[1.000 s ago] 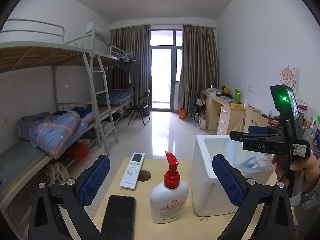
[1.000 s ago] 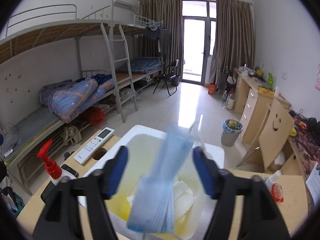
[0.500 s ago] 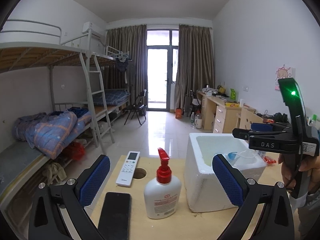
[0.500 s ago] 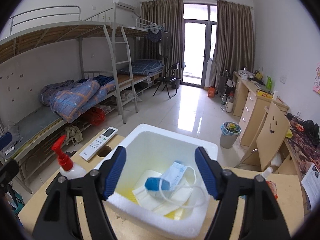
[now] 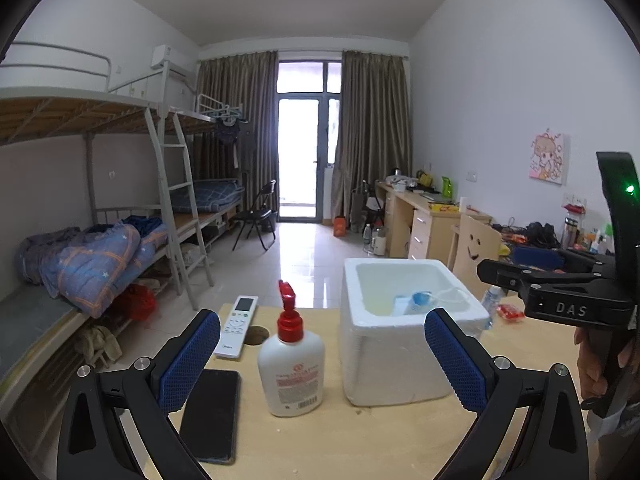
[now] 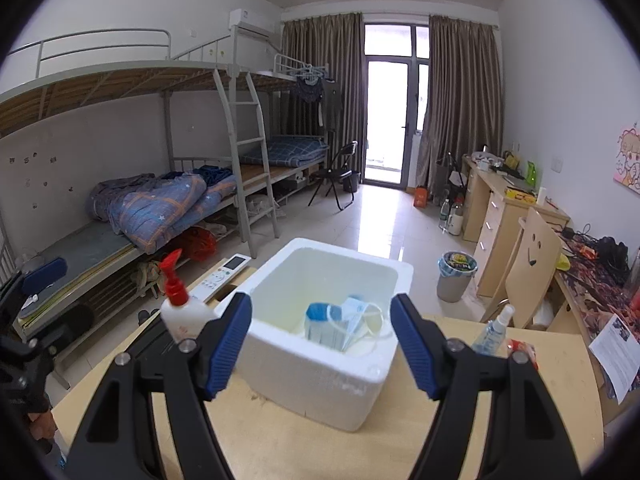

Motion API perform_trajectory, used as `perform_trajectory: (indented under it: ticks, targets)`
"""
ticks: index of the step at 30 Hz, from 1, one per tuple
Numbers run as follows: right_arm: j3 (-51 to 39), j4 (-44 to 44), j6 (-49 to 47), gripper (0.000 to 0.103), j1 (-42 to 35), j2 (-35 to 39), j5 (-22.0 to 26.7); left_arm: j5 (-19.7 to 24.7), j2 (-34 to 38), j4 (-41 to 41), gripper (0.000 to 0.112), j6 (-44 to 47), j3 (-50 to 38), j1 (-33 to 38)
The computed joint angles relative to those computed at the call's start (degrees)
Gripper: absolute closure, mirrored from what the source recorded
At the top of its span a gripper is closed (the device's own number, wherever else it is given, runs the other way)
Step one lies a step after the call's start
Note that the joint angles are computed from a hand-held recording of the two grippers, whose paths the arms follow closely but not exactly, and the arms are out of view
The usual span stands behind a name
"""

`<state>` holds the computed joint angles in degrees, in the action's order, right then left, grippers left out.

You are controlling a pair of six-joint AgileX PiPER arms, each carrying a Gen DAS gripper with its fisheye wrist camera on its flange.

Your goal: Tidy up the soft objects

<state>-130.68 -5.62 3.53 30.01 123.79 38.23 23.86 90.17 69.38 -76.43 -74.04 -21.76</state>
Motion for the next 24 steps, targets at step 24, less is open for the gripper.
perform_trajectory:
  ticks: [24]
  targets:
    - [49.4, -30.0, 30.5, 0.001, 1.9, -28.3, -29.9, 10.7, -7.6, 12.0, 0.010, -14.3, 10.5, -15.0]
